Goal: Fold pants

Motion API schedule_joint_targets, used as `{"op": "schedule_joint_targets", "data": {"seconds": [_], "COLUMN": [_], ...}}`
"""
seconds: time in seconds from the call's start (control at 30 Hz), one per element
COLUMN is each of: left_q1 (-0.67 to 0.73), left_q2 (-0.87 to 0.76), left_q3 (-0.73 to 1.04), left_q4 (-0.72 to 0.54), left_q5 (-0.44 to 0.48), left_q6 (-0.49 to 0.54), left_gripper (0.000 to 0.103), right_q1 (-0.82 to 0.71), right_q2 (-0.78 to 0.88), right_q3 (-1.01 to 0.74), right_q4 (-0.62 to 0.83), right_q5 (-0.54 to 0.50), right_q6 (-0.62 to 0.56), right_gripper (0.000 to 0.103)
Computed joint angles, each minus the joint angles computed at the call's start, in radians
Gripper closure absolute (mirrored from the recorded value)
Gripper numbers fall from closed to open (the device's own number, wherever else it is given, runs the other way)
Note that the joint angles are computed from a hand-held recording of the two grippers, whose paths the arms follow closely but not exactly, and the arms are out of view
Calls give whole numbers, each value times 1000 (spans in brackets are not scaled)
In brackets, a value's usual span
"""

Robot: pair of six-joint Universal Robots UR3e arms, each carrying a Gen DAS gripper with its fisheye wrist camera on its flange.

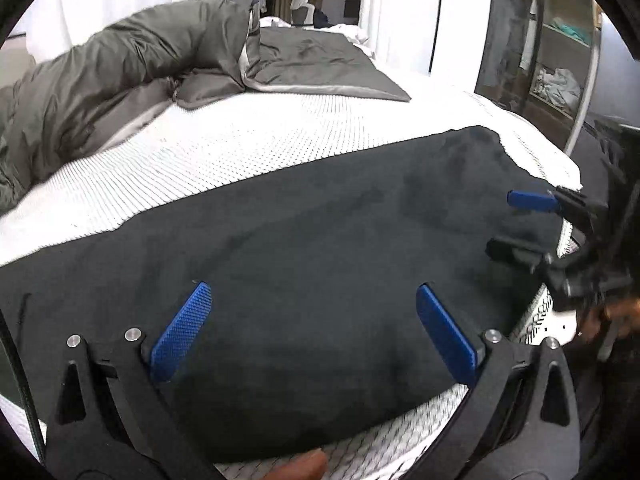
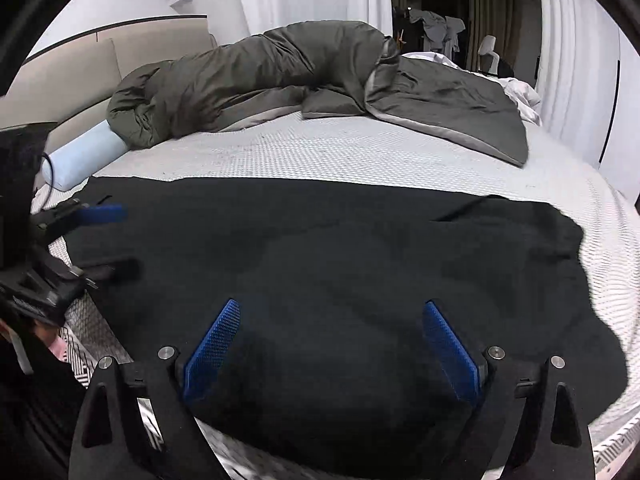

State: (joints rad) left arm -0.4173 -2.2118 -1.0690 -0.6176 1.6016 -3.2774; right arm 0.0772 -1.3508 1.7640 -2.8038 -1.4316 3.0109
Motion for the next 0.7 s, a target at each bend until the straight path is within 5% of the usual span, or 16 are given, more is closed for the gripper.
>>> {"op": "schedule_joint_targets", "data": {"seconds": [0.13,0.23,0.37,0.5,0.6,0.7], "left_q1": [-14,-27,-64,-54,-20,8], "left_q2": [-91,-124,-156,-139,-97,-54], "left_q3": [125,161,177,104,27,-44], "left_q4": [-51,-68,-87,-56,-39,-21], "left_q5": [-6,-21,5,-3,-22,-29], "left_q6": [7,35,121,123,104,87], "left_gripper": [1,1,1,0,0,0], "right_q1": [27,9,-41,-188,-311,-195], "right_q2": [56,93,21,-102,-181,-131], "right_q3": [-61,-86,117,265,316,327], "right_q4": [28,70,-76,-141,-85,-219], "right_q5": [17,-19,-112,-147,1,-240], "right_q6": [52,-23,-154,-117,-134,-159], "right_gripper": [9,9,5,5,7,3]}}
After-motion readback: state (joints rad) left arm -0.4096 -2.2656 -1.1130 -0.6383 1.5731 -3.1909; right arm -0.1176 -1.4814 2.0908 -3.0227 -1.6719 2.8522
